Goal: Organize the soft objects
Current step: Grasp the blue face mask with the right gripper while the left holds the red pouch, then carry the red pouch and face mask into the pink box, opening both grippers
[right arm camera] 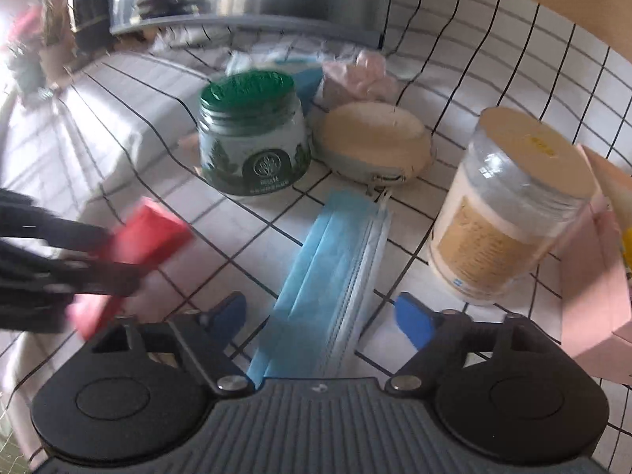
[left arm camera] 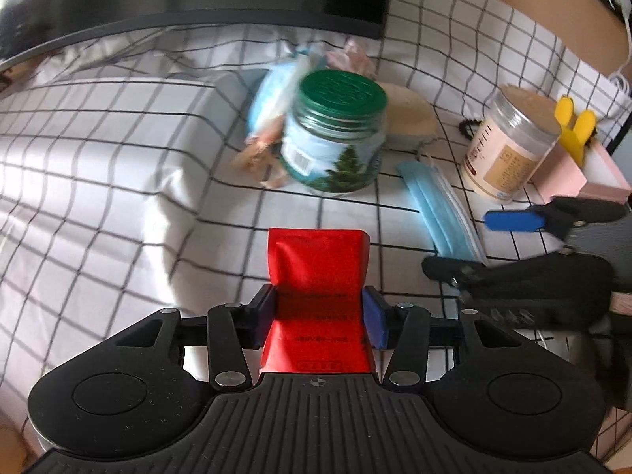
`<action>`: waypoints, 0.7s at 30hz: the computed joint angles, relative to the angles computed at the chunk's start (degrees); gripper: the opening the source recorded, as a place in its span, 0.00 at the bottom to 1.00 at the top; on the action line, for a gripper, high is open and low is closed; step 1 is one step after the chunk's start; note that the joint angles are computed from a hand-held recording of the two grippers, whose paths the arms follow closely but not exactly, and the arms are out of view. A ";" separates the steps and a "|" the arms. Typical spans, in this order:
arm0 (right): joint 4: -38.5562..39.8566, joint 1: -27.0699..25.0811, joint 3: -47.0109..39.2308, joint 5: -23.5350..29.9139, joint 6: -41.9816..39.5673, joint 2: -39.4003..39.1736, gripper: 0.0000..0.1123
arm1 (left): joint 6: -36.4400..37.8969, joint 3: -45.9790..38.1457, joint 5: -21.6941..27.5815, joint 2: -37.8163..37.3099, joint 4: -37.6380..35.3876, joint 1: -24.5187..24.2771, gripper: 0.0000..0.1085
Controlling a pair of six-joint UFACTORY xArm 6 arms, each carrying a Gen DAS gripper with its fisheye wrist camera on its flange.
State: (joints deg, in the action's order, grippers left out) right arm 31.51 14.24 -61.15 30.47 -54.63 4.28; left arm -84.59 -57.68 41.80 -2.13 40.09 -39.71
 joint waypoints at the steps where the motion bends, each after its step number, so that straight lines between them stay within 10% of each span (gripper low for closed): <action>1: 0.13 0.09 -0.20 0.04 0.77 0.12 0.55 | -0.87 0.98 0.11 -1.03 0.46 -0.18 0.48; 6: -4.54 0.47 -2.52 3.11 5.05 0.35 0.08 | -3.59 4.84 -0.25 -5.07 2.10 0.04 0.48; 21: 2.85 -5.95 -35.14 21.34 7.35 5.37 0.04 | -1.21 -11.46 -0.07 -2.70 16.50 5.42 0.48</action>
